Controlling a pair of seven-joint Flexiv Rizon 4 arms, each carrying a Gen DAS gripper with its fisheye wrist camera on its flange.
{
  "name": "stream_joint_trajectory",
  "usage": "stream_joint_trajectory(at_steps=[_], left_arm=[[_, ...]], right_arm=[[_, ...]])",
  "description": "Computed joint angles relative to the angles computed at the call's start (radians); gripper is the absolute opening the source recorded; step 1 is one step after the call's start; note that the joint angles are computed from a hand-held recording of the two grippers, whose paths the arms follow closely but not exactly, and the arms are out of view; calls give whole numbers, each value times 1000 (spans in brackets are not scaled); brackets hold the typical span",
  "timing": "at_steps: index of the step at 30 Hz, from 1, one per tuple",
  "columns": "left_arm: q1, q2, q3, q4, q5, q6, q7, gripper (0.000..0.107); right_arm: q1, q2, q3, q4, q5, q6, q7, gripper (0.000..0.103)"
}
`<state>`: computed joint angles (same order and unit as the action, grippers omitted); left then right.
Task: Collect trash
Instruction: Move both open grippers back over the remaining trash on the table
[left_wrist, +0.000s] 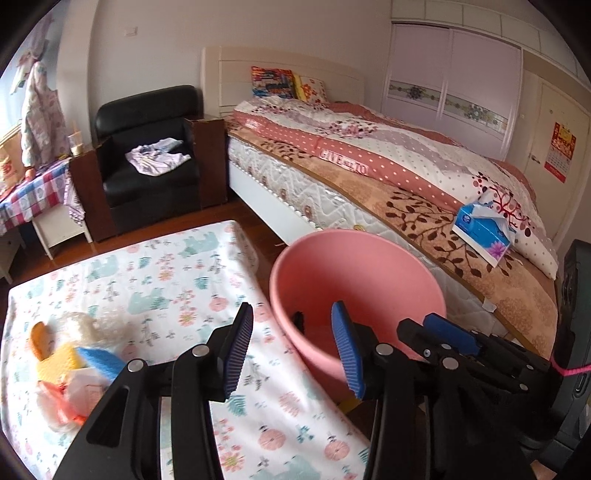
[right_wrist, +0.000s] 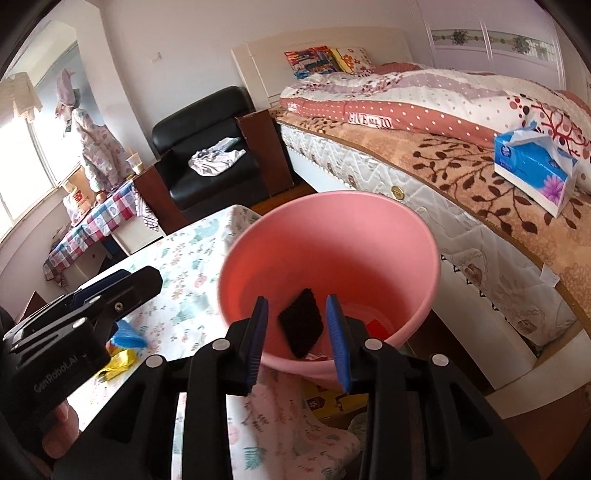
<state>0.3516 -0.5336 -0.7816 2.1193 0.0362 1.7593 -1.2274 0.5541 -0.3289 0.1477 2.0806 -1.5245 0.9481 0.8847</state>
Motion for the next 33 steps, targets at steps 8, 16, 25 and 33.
stream_joint_trajectory(at_steps=[8,16,25,33], left_arm=[[63,70,13,61,21,41,-43,44],[201,95,-46,114,67,55,-85,44],[361,79,-111,152,110,62,-107,44],[537,28,-161,191,161,72,-92,49]], right_arm=[[43,-32,2,-60,-9,-12,-32,33],[85,-74,-10,-130,-41,-3,-49,33],[126,-146,-28,-224,-43,39,-108,33],[160,-206,-58,-292,-20,99,-164,33]])
